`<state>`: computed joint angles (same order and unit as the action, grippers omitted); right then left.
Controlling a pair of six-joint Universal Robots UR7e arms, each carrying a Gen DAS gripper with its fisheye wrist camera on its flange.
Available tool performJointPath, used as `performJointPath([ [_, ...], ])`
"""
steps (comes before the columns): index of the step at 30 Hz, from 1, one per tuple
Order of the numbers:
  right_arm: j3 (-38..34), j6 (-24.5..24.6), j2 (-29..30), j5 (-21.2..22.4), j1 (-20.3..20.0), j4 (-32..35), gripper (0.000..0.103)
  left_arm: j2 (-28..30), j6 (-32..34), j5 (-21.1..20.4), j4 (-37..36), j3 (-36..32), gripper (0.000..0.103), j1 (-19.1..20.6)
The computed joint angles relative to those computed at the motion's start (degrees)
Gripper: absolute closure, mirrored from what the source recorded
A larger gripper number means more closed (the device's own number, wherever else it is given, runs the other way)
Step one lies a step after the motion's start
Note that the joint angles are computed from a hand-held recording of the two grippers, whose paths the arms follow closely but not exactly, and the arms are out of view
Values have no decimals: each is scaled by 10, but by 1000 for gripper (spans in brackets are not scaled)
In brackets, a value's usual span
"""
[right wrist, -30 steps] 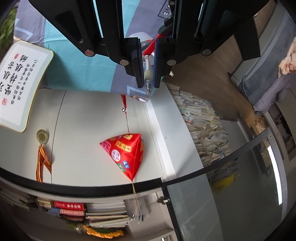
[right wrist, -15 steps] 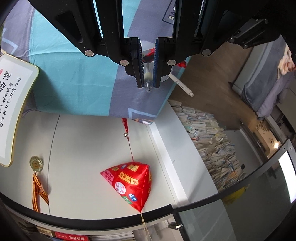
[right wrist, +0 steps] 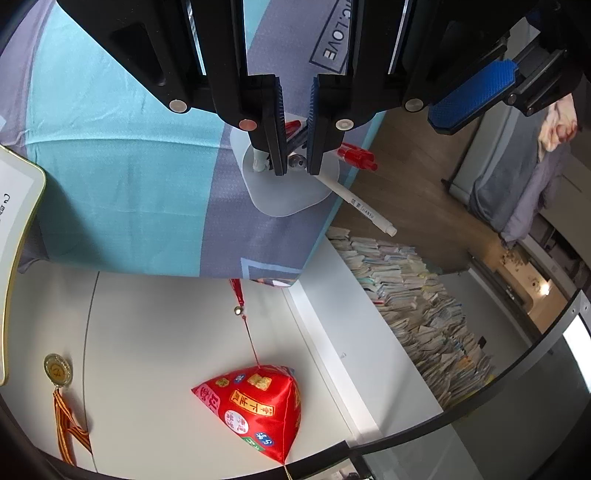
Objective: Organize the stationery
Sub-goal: 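Carry the red pen into the cup with the left tool while the right drops the clear pen in, then grasp the orange pen with the right tool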
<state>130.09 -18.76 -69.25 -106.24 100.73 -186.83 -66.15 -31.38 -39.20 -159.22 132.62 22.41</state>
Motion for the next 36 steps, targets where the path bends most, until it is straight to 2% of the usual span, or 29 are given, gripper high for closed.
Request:
performJointPath([
  [3,12,6,-14,11,-4,0,92,-11,-15,2,2,13,75,-5],
  [7,42,9,-42,36,-15,-10,92,-24,-37,2,13,33,74,-12],
  [14,83,-7,-83,34,-21,-34,92,-27,-64,-21,17,55,66,-19],
  [21,121,-20,-112,9,-50,-28,90,-12,-82,-54,8,76,58,-29],
  [27,169,-44,-114,-40,-86,-52,90,19,-98,-93,-15,86,56,-28],
  [30,194,-54,-114,-47,-108,-75,90,35,-106,-102,-17,85,56,-33],
  [36,227,-68,-120,-35,-143,-95,90,52,-123,-129,-28,100,56,-45],
])
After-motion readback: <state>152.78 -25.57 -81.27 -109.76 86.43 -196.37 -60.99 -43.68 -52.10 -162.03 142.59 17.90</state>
